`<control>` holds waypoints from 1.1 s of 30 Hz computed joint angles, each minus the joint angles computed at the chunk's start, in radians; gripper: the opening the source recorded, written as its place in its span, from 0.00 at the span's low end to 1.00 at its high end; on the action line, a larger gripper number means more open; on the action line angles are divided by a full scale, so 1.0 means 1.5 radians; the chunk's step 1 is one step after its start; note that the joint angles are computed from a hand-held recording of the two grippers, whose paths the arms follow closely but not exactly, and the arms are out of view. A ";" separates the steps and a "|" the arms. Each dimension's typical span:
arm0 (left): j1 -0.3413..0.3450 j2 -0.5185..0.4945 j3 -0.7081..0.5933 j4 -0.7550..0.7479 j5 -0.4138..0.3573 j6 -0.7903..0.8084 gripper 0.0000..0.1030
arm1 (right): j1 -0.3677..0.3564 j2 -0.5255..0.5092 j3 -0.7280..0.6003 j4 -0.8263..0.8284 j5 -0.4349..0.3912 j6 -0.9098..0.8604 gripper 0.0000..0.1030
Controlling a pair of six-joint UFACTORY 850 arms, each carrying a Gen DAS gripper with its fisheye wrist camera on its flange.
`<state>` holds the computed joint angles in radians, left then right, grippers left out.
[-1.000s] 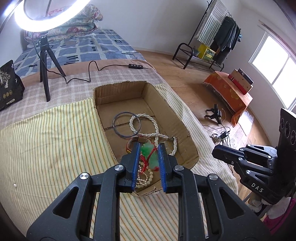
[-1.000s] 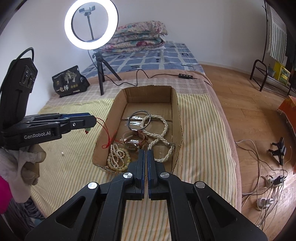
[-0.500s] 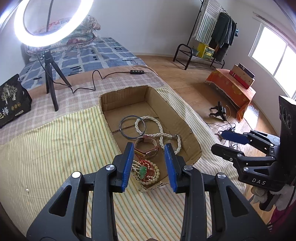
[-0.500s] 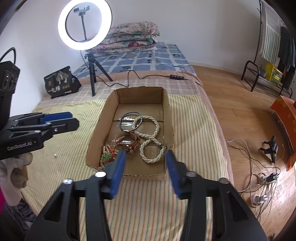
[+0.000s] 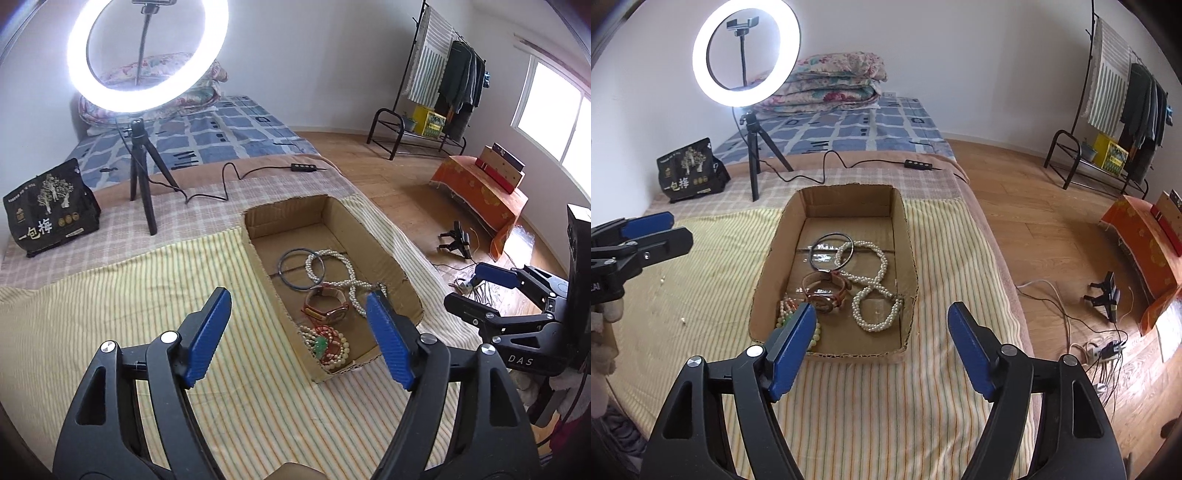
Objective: Organize jewelry
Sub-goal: 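Withdraw both tools from the box back over the sheet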
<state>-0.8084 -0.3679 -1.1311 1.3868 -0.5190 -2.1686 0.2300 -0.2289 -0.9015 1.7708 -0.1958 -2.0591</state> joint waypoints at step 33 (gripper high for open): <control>-0.019 0.167 0.176 -0.051 -0.119 0.029 0.76 | 0.115 0.028 0.022 0.074 -0.014 -0.058 0.73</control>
<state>-0.8366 -0.1173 -0.8672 1.3096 -0.6973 -2.1254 0.4023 -0.1862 -0.8687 1.8815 -0.2174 -2.1456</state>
